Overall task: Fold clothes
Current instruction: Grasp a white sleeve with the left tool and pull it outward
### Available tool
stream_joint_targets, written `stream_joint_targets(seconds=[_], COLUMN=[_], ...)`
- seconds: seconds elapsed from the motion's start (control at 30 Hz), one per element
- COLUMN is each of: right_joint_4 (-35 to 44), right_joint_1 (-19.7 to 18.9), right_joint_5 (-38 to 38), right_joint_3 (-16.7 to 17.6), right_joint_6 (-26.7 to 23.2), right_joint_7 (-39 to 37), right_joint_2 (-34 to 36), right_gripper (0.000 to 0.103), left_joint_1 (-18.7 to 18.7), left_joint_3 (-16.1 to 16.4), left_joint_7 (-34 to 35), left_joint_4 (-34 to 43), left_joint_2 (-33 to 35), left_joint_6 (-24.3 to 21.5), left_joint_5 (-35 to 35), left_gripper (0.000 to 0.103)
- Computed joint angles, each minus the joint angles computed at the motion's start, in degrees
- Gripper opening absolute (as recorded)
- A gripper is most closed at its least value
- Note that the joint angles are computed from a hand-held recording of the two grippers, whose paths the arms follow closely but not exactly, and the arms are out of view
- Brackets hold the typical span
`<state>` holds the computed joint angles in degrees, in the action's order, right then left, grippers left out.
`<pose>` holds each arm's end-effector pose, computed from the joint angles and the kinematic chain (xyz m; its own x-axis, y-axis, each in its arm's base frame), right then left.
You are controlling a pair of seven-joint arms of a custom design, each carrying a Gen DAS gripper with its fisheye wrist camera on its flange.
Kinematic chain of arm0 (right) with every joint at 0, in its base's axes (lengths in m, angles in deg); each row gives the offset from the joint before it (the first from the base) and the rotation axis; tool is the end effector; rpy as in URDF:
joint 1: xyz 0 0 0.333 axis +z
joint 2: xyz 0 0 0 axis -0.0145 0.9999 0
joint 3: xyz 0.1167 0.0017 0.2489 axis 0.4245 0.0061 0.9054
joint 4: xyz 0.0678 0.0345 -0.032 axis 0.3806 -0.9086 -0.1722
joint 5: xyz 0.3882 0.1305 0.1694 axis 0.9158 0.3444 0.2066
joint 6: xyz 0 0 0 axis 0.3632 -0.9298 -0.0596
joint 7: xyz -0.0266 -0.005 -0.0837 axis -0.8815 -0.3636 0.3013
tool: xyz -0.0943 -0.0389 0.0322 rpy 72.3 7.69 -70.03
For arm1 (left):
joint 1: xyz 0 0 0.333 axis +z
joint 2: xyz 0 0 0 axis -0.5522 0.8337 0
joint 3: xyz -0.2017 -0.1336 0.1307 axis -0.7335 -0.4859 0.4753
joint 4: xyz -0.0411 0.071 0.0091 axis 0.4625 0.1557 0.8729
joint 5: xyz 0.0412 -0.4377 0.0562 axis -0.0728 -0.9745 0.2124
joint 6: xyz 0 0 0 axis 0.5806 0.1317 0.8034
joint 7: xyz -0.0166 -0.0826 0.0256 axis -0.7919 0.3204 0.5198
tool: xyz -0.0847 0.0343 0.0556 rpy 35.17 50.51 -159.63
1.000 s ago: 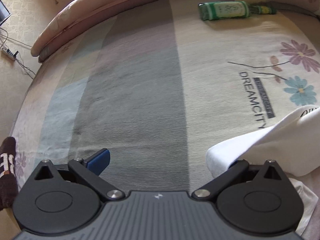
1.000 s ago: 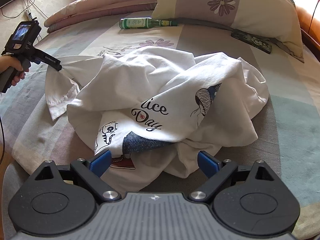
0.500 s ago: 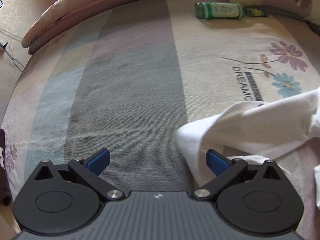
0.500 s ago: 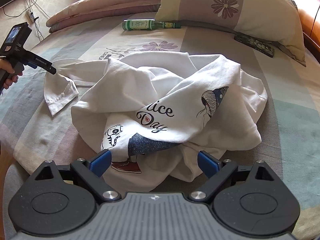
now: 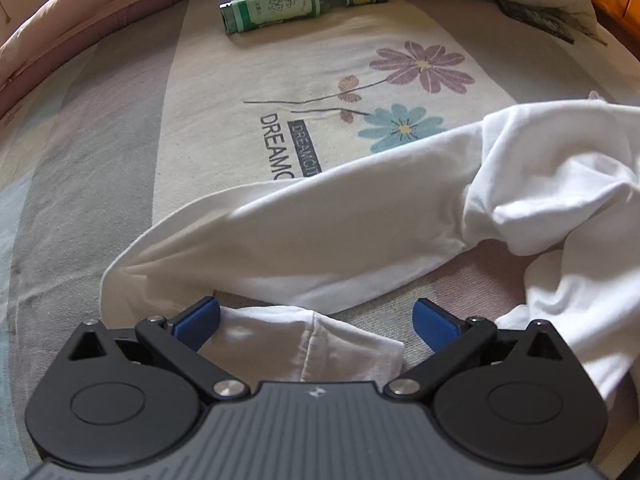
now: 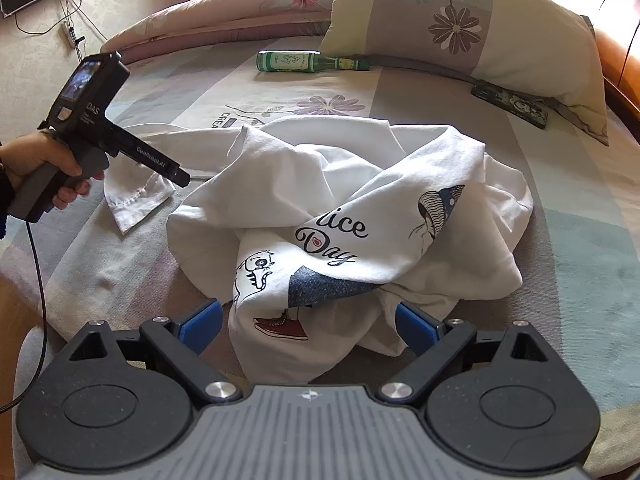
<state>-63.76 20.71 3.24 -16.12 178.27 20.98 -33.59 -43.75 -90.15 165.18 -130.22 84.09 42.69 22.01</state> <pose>0.5336 0.3047 0.5165 0.3001 -0.9482 -0.1041 -0.7662 -0.1745 -0.6185 0.7191 -0.2028 0.4872 -0.1928 -0.9731 -0.1260 -0.8850 0.2279 -0.4059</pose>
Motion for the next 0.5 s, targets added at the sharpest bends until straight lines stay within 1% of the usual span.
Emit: stream_joint_targets(seconds=[0.03, 0.13, 0.2, 0.3, 0.37, 0.4, 0.5], right_joint_4=[-0.3, -1.0, -1.2, -1.1, -0.9, -0.8, -0.7], right_joint_1=[-0.2, -0.5, -0.4, 0.0, 0.4, 0.5, 0.5], right_joint_5=[-0.7, -1.4, -0.9, 0.4, 1.4, 1.6, 1.5], right_joint_3=[0.1, 0.1, 0.0, -0.1, -0.2, -0.1, 0.0], right_joint_6=[-0.1, -0.2, -0.1, 0.3, 0.5, 0.6, 0.6], right_joint_7=[0.7, 2.0, 2.1, 1.0, -0.1, -0.5, -0.7], right_joint_2=[-0.3, -0.9, -0.8, -0.3, 0.1, 0.2, 0.2], right_gripper=[0.096, 0.096, 0.096, 0.096, 0.096, 0.096, 0.096], left_joint_1=[-0.2, 1.0, 1.3, 3.5, 5.0, 5.6, 6.8], left_joint_3=[0.3, 0.5, 1.1, 1.4, 1.8, 2.0, 2.6], left_joint_7=[-0.7, -0.9, -2.3, -2.8, -4.5, -5.6, -9.5], left_joint_4=[-0.6, -6.4, -8.9, -13.9, -17.1, -18.4, -20.6], left_joint_2=[-0.2, -4.3, -6.7, -10.8, -13.6, -14.8, -17.0], left_joint_6=[-0.2, 2.1, 0.9, 0.4, 0.4, 0.1, -2.4], left_joint_5=[0.7, 0.6, 2.4, 1.2, 0.8, 1.4, 6.5], left_gripper=[0.102, 0.102, 0.102, 0.103, 0.103, 0.103, 0.103])
